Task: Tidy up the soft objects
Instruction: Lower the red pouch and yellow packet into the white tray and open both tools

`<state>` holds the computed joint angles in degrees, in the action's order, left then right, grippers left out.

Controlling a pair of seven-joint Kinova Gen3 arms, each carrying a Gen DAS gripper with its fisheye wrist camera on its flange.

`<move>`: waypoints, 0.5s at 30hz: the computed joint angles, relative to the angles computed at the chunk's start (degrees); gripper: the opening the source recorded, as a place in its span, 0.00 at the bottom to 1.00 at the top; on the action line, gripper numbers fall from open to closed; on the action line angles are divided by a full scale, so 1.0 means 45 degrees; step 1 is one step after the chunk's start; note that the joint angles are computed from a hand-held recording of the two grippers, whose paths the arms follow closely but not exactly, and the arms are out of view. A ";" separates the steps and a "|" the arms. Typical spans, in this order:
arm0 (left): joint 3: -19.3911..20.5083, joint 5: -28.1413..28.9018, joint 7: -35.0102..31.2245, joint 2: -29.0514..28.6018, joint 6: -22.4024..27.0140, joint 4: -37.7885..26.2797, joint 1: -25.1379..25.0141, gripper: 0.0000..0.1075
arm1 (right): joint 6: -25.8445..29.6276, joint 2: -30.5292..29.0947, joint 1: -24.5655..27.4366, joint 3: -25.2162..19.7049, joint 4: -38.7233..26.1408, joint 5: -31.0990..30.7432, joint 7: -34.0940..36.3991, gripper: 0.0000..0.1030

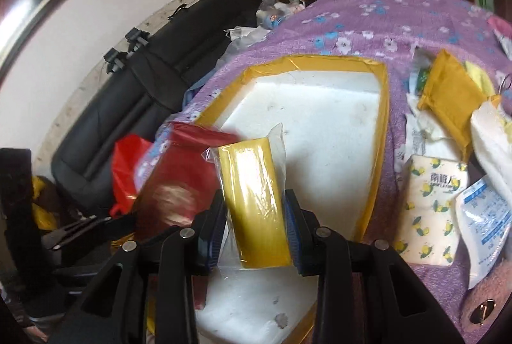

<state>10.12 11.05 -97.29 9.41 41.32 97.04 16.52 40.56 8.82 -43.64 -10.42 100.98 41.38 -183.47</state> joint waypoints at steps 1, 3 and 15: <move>0.0006 0.0085 -0.0055 0.0033 0.0052 -0.0021 -0.0044 0.51 | 0.0120 0.0004 -0.0049 -0.0011 -0.0021 0.0040 -0.0034 0.33; -0.0008 0.0193 -0.0060 -0.0043 0.0085 -0.0027 -0.0093 0.51 | 0.0118 -0.0024 -0.0073 -0.0031 0.0004 0.0055 -0.0139 0.34; 0.0020 0.0495 0.0099 -0.1410 -0.1261 0.0825 0.0021 0.83 | -0.0055 -0.2153 0.0128 -0.1262 0.2352 0.3177 -0.4429 0.67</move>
<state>10.21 13.27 -96.84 3.06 35.65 100.75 16.61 40.31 -0.87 -43.06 -16.10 111.57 55.67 -203.40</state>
